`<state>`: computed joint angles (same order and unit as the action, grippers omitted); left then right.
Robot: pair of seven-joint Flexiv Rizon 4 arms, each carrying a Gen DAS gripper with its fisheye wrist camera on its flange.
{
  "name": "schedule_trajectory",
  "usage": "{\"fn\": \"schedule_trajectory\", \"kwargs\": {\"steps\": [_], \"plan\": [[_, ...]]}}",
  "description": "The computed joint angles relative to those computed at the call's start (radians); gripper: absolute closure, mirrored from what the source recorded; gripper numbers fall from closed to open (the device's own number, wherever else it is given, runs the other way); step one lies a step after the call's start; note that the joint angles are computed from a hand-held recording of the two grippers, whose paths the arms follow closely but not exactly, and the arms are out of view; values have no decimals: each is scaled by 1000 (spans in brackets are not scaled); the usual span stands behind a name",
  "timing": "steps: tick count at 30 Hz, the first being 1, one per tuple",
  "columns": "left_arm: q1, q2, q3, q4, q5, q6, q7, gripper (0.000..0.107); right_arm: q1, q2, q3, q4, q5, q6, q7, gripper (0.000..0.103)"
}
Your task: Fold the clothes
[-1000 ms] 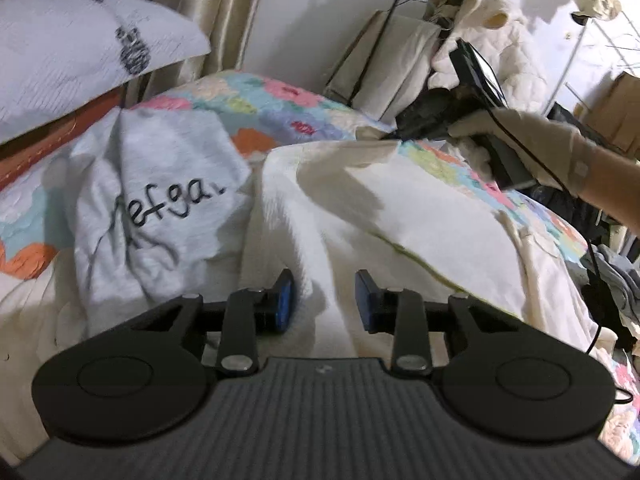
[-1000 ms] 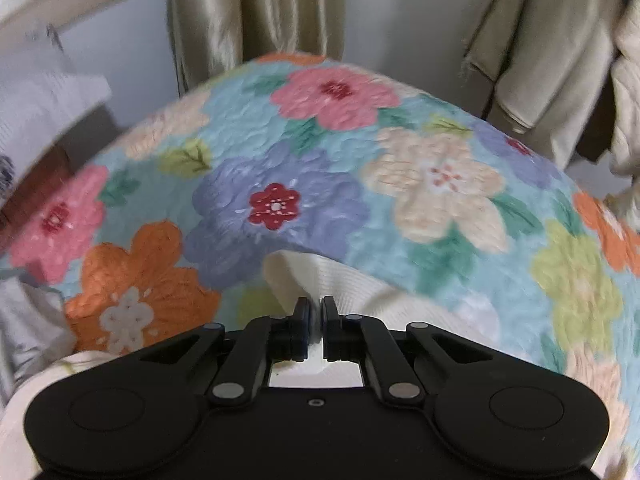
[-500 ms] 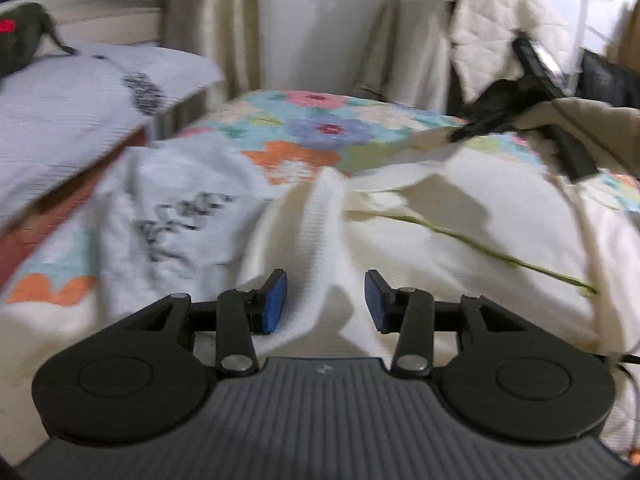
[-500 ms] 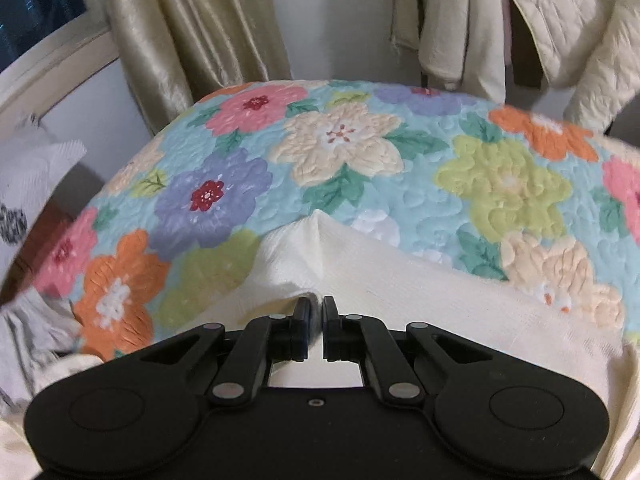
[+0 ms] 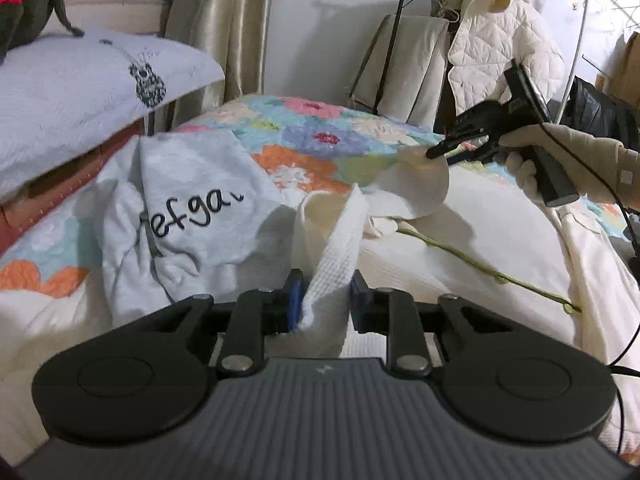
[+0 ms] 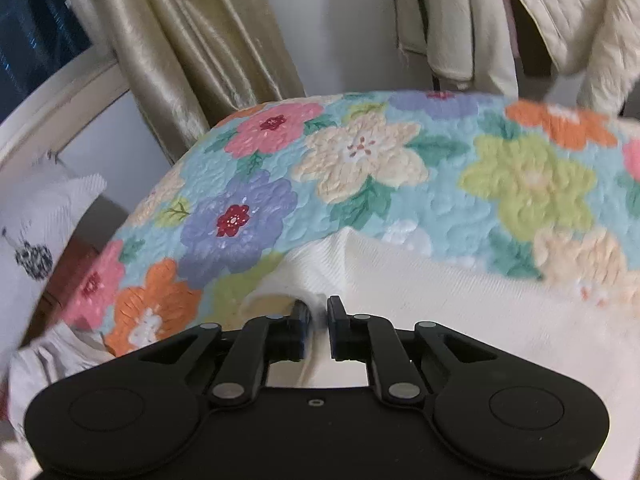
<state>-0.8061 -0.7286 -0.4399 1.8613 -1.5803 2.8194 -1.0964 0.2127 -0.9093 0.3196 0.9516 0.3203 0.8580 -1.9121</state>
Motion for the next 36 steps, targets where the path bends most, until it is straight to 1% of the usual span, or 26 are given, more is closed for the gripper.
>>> {"fn": "schedule_trajectory", "kwargs": {"steps": [1,3,5,6,9,10,11,12,13,14,15,17,20,22,24,26,29,30,33,36], "plan": [[-1,-1,3,1,6,2,-4,86,4,0,-7,4,-3,3,11,70],[0,-4,4,1,11,1,-11,86,17,0,-24,18,-17,16,35,58],[2,-10,2,-6,5,2,2,86,17,-5,-23,23,-27,15,39,57],[2,-13,0,-10,0,5,6,86,16,-11,-20,17,-33,3,34,56],[3,-21,4,-13,12,10,7,86,10,-26,-8,3,-41,-42,13,55],[2,-26,6,-15,17,16,9,88,1,-29,6,-1,-32,-60,-6,55],[2,-30,8,-17,21,22,10,95,-7,-31,19,-3,-21,-76,-31,54],[1,-33,9,-18,24,28,12,95,-10,-31,25,0,-15,-84,-56,54],[1,-35,10,-19,28,33,10,97,-5,-25,23,17,-20,-70,-102,57],[1,-35,11,-20,32,38,9,99,5,-14,13,49,-34,-29,-154,72],[1,-35,12,-23,37,43,9,99,16,-6,1,71,-49,7,-185,97],[-6,-28,16,-28,60,58,4,102,15,-2,-3,74,-46,26,-169,96],[-27,-9,30,-53,125,98,-7,102,-8,17,8,60,-22,16,-130,96],[-42,-12,33,-101,169,120,45,102,-38,39,29,43,1,-24,-137,96],[-51,-19,32,-140,221,122,78,102,-80,76,46,30,41,-84,-135,96],[-57,-25,26,-171,271,105,100,102,-124,118,47,18,89,-156,-105,96],[-69,-43,19,-234,337,66,117,102,-208,173,37,-16,186,-293,-2,96],[-75,-53,18,-263,357,50,130,102,-235,190,34,-19,217,-323,8,96],[-102,-93,10,-393,385,-5,221,102,-309,243,7,-2,293,-367,29,96],[-132,-133,6,-537,419,-67,310,102,-372,265,-32,1,335,-426,66,96]]}}
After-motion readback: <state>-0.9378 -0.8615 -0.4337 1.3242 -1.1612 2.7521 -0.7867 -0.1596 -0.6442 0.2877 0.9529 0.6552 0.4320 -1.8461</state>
